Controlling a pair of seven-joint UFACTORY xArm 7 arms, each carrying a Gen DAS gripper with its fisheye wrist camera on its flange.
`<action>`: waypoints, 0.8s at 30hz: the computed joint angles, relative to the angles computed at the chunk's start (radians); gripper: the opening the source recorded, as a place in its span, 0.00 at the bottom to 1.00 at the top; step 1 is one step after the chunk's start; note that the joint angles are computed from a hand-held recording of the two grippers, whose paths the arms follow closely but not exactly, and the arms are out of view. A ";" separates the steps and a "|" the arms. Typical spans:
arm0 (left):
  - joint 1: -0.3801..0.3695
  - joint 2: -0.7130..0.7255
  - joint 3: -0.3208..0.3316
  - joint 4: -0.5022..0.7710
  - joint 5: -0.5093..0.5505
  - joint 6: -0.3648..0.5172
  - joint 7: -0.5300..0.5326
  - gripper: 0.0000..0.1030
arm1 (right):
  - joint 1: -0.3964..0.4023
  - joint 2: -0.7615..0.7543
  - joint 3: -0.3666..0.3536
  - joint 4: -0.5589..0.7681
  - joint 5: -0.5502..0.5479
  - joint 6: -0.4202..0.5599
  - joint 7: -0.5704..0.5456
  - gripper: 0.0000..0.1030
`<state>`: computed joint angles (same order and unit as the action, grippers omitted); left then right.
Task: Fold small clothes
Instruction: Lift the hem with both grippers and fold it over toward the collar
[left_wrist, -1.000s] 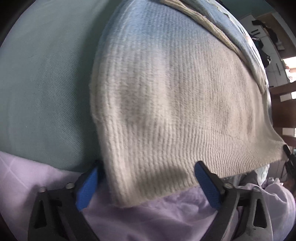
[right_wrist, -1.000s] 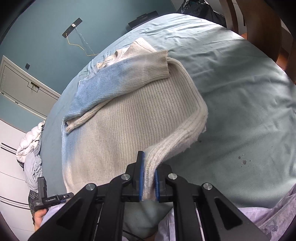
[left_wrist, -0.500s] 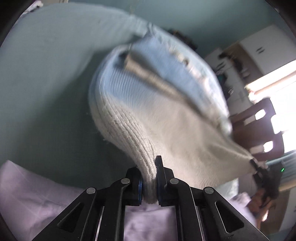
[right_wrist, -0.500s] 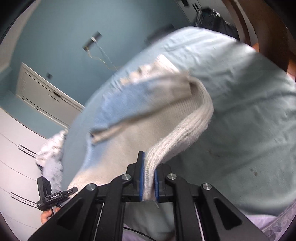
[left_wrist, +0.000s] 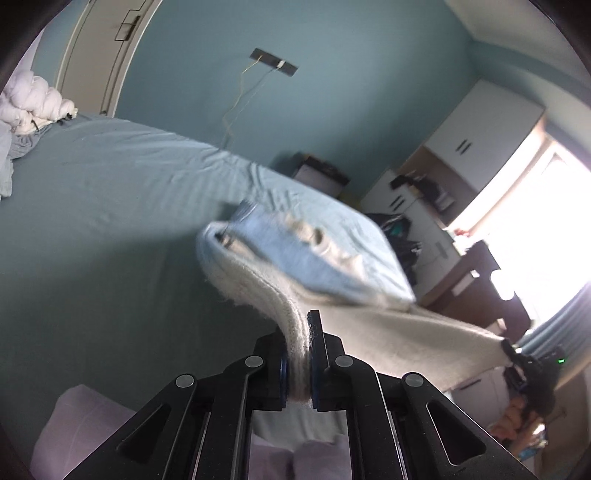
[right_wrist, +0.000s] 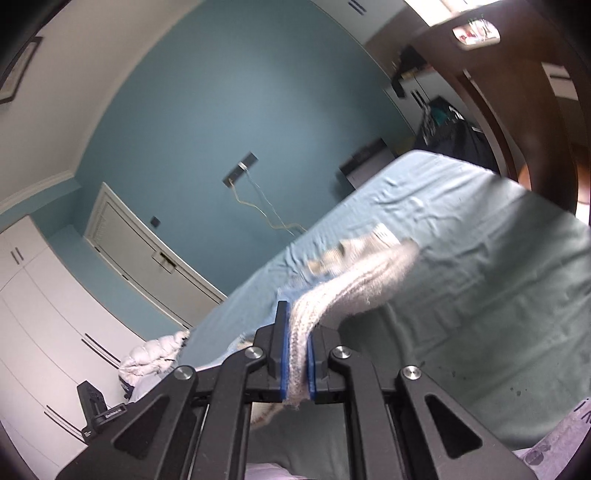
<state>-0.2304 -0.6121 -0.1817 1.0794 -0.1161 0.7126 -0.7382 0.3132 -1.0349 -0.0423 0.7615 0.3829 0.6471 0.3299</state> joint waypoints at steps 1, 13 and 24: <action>-0.004 -0.007 0.010 0.003 -0.007 0.006 0.005 0.07 | 0.001 -0.009 0.001 0.006 0.000 -0.002 0.001 0.03; -0.032 -0.236 0.008 -0.029 -0.093 0.158 -0.033 0.06 | 0.006 -0.161 0.016 0.071 -0.013 0.163 0.025 0.03; -0.100 -0.165 0.088 -0.064 -0.211 0.004 0.003 0.06 | -0.012 -0.034 -0.015 0.145 0.002 0.257 0.055 0.03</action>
